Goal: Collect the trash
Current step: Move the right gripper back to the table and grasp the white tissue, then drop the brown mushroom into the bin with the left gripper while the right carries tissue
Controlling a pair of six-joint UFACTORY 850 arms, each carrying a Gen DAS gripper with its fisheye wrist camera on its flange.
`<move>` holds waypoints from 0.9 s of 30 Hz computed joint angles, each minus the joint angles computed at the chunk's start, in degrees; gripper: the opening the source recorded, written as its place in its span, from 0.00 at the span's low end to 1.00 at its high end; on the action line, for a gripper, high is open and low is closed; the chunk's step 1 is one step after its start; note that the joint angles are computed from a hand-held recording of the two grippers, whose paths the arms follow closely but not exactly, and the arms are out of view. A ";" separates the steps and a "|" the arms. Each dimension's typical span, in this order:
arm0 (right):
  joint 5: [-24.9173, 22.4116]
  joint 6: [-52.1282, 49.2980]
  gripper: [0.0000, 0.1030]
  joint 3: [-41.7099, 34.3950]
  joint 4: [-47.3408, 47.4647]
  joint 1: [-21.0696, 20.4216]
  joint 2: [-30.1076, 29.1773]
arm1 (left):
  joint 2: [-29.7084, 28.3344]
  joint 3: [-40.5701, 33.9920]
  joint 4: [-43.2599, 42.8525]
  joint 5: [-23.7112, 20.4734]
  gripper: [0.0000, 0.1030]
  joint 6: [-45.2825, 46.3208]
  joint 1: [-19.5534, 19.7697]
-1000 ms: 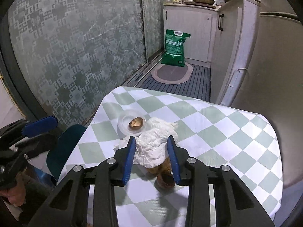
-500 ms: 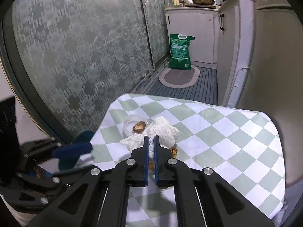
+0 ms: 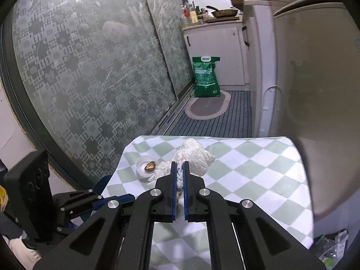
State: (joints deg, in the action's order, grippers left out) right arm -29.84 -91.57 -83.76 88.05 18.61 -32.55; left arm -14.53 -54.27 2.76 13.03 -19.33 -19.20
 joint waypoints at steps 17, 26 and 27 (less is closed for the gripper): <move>-1.89 -1.43 0.04 1.64 2.49 -3.04 0.52 | -6.12 -7.25 -28.96 -4.02 0.40 26.39 -2.91; -1.89 -3.09 0.04 2.54 3.29 -3.04 1.41 | -6.38 -7.69 -38.89 -3.54 0.21 35.39 -2.67; -1.89 -3.11 0.04 2.56 3.32 -2.96 1.50 | -6.07 -7.30 -35.33 -3.25 0.21 31.97 -2.63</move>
